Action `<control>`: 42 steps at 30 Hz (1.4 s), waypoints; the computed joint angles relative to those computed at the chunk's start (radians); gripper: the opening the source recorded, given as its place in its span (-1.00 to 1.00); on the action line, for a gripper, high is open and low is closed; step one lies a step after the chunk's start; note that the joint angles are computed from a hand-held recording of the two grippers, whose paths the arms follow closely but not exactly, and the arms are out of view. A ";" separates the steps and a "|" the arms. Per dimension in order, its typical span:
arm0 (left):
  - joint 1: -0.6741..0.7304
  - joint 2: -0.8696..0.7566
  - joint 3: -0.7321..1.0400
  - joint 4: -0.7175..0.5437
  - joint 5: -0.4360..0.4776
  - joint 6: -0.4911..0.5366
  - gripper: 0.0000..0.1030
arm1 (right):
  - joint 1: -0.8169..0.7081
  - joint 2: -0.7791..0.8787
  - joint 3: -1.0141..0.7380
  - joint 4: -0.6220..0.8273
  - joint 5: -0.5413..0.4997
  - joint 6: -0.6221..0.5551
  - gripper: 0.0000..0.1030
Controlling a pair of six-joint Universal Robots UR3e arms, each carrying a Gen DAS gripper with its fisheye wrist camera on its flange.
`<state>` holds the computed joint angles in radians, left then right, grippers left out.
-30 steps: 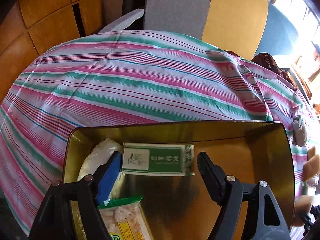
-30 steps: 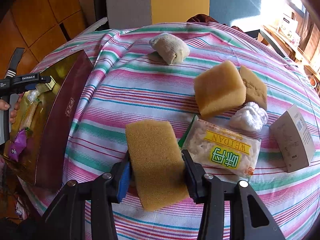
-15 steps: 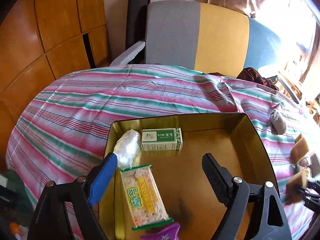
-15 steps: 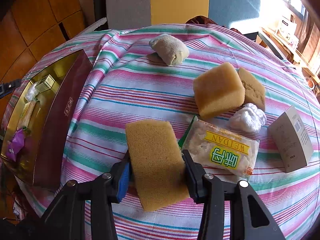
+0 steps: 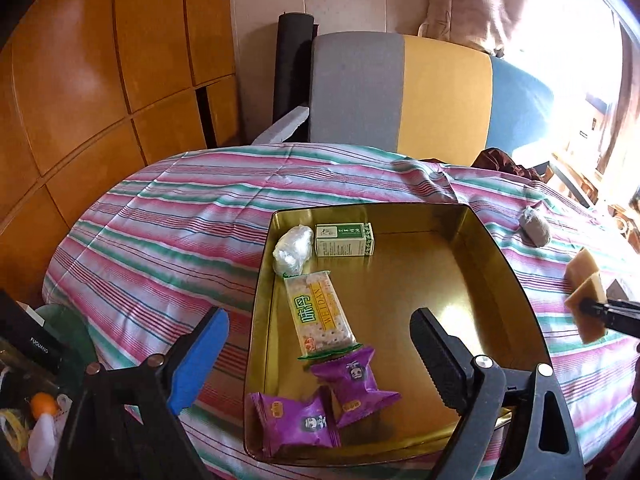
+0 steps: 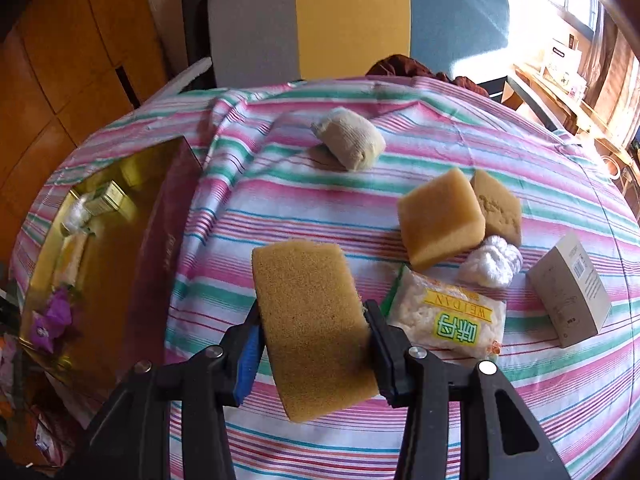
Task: Organize objects
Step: 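Carry the yellow sponge into the gold tray and release it with the right tool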
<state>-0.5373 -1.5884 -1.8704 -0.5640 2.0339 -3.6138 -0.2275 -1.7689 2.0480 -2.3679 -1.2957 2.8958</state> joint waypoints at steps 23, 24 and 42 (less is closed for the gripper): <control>0.260 0.358 -0.379 0.057 -0.183 -0.015 0.80 | 0.595 0.894 -1.087 0.306 0.000 0.471 -0.03; 0.276 0.373 -0.393 0.055 -0.191 -0.011 0.80 | 0.604 0.934 -1.142 0.324 -0.004 0.489 -0.02; 0.285 0.387 -0.411 0.057 -0.210 -0.014 0.80 | 0.569 0.792 -0.908 0.104 0.070 0.506 0.34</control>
